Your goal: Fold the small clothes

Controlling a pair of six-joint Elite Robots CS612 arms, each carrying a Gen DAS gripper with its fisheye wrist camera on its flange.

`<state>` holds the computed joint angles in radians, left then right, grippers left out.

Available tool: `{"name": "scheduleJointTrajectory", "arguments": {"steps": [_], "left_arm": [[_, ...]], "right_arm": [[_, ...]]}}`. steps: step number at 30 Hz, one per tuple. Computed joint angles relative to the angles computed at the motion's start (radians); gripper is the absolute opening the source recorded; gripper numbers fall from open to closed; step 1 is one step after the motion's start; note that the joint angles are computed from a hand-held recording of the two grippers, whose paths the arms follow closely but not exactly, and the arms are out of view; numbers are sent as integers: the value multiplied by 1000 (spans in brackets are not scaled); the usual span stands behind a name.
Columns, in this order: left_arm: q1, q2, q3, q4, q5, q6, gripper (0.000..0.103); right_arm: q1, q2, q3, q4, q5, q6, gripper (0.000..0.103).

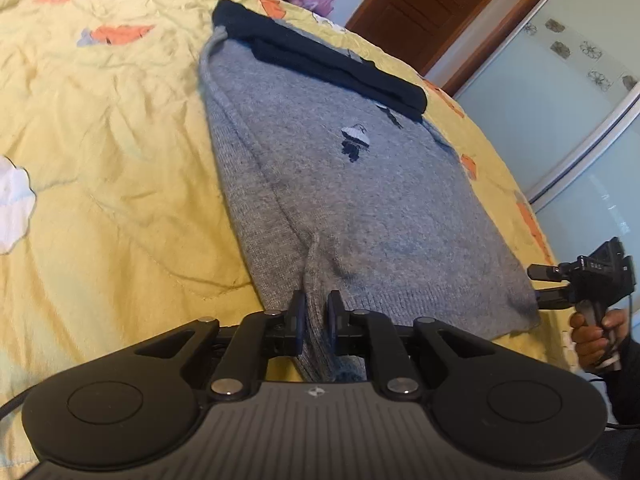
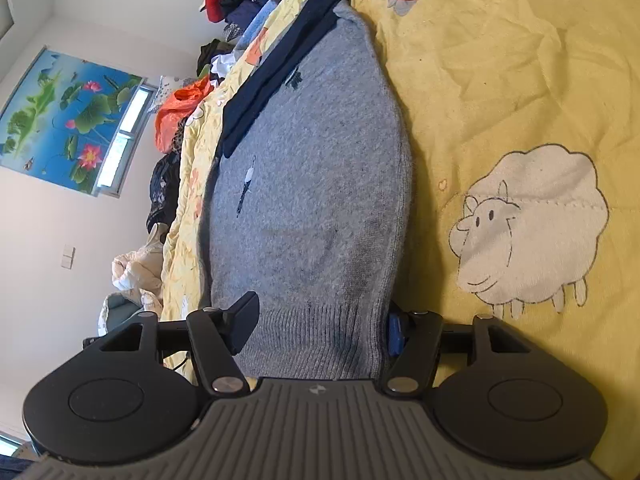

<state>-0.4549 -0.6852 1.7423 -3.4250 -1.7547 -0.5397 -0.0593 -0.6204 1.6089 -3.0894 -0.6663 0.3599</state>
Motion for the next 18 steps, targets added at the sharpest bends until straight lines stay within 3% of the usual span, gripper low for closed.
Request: {"name": "scheduleJointTrajectory", "arguments": {"steps": [2,4,7,12,18], "left_arm": [[-1,-5,9,-11,12,-7,6],[8,-12,23,-39,0,-22,6],[23,-26,52,-112,2,-58,5],[36,-47,93,-115,83,-102,5],[33,-45,111,-104,48,-117,5]], "right_arm": [[-1,-2,4,-3,-13,4,51],[-1,-10,15,8,-48,-12,31],[1,-18,22,30,-80,-29,17],[4,-19,33,0,-87,-30,12],[-5,-37,50,-70,-82,-22,10]]}}
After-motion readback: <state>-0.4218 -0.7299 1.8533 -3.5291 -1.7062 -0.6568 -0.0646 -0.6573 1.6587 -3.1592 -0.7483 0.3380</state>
